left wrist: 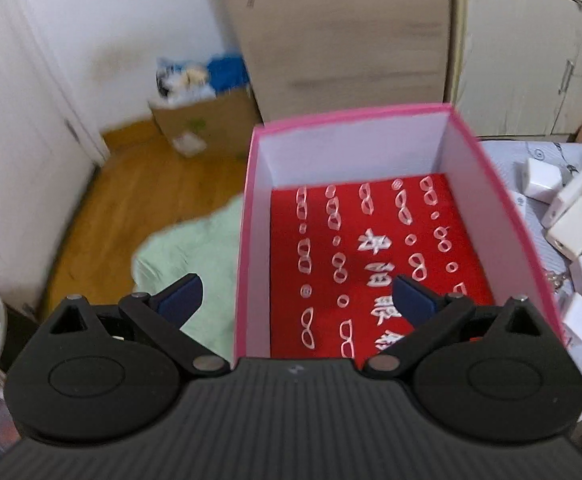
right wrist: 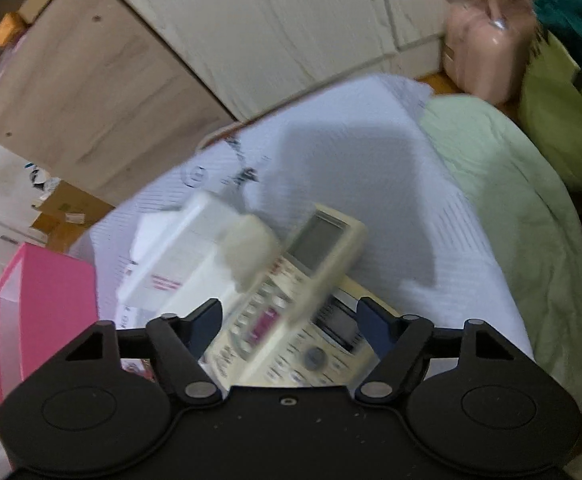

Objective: Organize rigid objects
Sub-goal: 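Clamp the pink shoebox wall with the left gripper while the right gripper moves toward the chargers, then grasp the white square charger with the right gripper and lift it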

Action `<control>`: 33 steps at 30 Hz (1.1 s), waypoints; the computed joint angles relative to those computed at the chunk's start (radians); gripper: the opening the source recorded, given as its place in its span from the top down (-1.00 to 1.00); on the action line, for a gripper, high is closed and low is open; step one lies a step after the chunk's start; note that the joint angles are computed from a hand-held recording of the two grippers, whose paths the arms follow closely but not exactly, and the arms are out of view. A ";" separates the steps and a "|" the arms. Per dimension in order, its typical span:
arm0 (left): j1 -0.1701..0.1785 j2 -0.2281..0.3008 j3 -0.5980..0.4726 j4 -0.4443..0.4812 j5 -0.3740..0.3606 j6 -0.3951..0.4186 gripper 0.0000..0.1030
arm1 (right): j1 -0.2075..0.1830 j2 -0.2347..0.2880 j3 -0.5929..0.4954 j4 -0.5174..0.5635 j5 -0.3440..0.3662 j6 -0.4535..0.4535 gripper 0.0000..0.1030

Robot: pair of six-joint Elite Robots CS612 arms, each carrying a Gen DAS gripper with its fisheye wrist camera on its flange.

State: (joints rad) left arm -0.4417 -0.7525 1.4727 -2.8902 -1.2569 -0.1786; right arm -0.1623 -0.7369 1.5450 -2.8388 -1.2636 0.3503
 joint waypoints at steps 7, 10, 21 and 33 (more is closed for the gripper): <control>0.029 0.047 -0.040 0.042 -0.009 -0.002 -0.76 | 0.041 -0.017 0.005 0.041 0.066 -0.270 -0.47; 0.028 0.063 -0.057 0.067 0.030 0.012 -0.48 | 0.063 -0.012 -0.029 0.163 0.072 -0.333 -0.39; 0.041 0.088 -0.071 0.022 -0.018 0.014 0.85 | 0.095 -0.020 -0.064 0.248 0.065 -0.392 -0.18; 0.051 0.097 -0.061 -0.087 -0.108 0.007 0.96 | 0.096 0.002 -0.083 0.300 -0.008 -0.371 -0.18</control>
State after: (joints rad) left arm -0.3904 -0.6551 1.4119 -2.9776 -1.3653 -0.1713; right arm -0.0664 -0.7348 1.4618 -2.5385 -1.2712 -0.0207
